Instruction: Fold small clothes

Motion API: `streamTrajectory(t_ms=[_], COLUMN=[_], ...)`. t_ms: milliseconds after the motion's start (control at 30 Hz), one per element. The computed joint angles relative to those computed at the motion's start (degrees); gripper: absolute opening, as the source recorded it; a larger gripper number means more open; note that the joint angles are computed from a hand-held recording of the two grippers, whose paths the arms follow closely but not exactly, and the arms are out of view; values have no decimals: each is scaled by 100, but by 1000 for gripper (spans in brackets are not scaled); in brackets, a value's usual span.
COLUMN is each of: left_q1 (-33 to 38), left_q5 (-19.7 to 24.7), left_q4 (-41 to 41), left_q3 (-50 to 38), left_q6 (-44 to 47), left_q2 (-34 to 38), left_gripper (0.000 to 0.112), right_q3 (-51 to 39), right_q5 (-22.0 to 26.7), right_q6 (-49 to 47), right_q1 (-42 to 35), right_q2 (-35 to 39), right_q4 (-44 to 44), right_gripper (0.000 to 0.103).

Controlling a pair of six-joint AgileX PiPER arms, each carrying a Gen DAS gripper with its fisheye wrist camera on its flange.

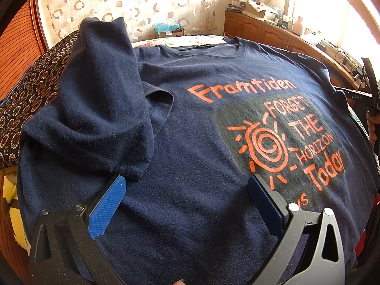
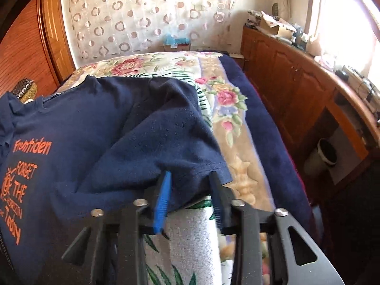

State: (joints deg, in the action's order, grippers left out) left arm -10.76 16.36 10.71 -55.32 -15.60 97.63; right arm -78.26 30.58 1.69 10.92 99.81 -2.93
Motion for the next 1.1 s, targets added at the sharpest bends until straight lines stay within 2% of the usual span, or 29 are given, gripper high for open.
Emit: streamTrajectory(t_ms=[33, 167, 233, 300, 367, 467, 533, 600, 633, 667, 733, 933, 1000, 1100], left_q1=[0, -4, -4, -5, -2, -4, -4, -3, -1, -1, -2, 0, -6, 16], left_q5=[0, 0, 0, 13, 2, -4, -6, -4, -3, -2, 2, 14, 7, -291], left_q4=[0, 15, 15, 30, -4, 4, -1, 0, -5, -10, -9, -25, 48, 354], left_q3=[0, -1, -1, -18, -7, 4, 8, 1, 1, -3, -4, -7, 4, 271], left_q6=[0, -18, -18, -33, -5, -15, -9, -8, -2, 1, 0, 15, -51, -406], left_q2=[0, 2, 2, 10, 5, -1, -3, 3, 1, 4, 3, -3, -14, -271], left_gripper=[102, 103, 103, 103, 103, 103, 103, 103, 103, 103, 103, 103, 103, 103], right_q3=[-116, -81, 7, -13, -135, -474, -805, -1357, -1504, -1577, -1698, -1475, -1542, -1516], right_q5=[41, -395, -674, -731, -758, -627, -456, -16, 52, 25, 48, -10, 128, 260], right_q6=[186, 364, -148, -791, -923, -869, -1011, -909, -755, -595, -226, -13, -69, -30], right_q1=[64, 188, 192, 240, 539, 1107, 1376, 1618, 1739, 1847, 1986, 1669, 1553, 1447], right_q2=[49, 155, 30, -123, -248, -240, -95, 203, 296, 354, 448, 479, 549, 642], right_q4=[-215, -399, 140, 869, 924, 737, 957, 981, 783, 570, 140, -23, 39, -1], right_gripper=[8, 4, 4, 4, 4, 4, 4, 4, 7, 19, 36, 37, 37, 37])
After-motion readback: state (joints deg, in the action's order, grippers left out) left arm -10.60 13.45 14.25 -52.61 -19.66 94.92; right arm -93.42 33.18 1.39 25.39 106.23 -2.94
